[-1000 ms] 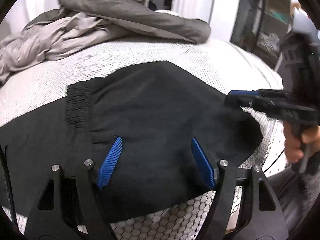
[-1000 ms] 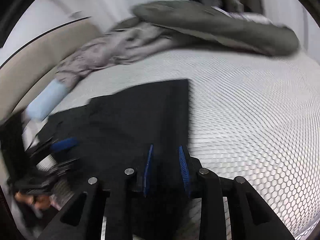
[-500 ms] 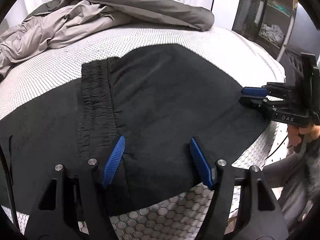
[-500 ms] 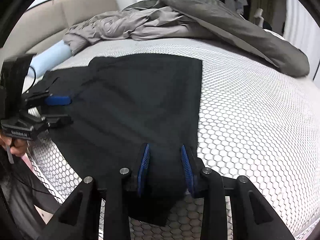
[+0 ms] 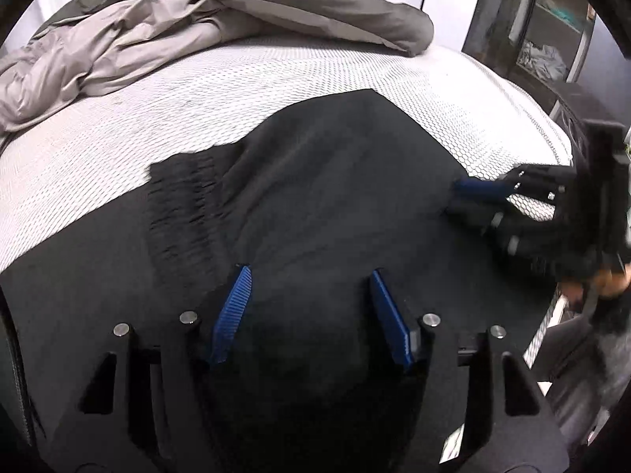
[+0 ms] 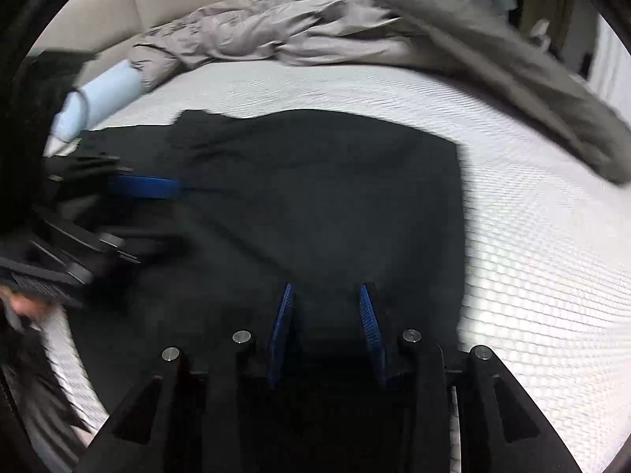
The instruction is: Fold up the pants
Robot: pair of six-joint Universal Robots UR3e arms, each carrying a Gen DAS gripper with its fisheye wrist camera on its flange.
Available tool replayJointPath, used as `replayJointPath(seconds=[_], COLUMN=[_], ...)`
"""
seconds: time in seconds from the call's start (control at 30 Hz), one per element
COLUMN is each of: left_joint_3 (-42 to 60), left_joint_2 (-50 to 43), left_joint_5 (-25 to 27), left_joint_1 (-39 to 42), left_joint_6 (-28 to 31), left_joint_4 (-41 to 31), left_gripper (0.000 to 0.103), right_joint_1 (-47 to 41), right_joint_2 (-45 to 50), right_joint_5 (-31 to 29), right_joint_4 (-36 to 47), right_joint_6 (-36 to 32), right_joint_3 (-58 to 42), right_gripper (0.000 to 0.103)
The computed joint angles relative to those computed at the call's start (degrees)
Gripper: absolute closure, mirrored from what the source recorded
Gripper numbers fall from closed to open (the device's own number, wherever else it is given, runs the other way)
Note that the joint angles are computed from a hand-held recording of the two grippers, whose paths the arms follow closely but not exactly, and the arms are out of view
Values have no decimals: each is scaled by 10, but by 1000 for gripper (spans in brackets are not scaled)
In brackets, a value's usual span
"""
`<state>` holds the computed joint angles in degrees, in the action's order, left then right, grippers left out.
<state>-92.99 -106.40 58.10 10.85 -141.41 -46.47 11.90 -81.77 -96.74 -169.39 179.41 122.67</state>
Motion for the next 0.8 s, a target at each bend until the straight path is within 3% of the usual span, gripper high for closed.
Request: replayJointPath(seconds=[0.1,0.13,0.27,0.4,0.47,0.6,0.7,0.8], left_joint_3=[-48,-52,-41,85,150,152,118,92], left_joint_2=[46,59,80,-14,-76,-89,-68,-43], left_joint_5=[-16,-13,-52,3,73,43,31,48], left_joint_1=[31,34,46,-18,-53,-27,0,2], left_joint_6=[19,14,-14,-67,-70,-44,-39,-49], left_joint_4=[-8,-10,3,-15,-27,-43,-32,-11], left_gripper=[42,42,42,42,46,54,54,54], right_joint_1=[-54,-51,-24,0,-11,-8,0,-41], right_joint_2=[-57,-66,-57,6,40,83,72,27], right_joint_5=[52,44,64,74,101,42,-75,-27], right_joint_4=[-13,-18,-9,39,85,103,91,78], right_joint_6=[-6,-4,13,25,24,10,16,30], right_joint_3=[58,63,20,-72,-113,-154,-132,-84], right_gripper=[68,68,67,67,67,67,67,65])
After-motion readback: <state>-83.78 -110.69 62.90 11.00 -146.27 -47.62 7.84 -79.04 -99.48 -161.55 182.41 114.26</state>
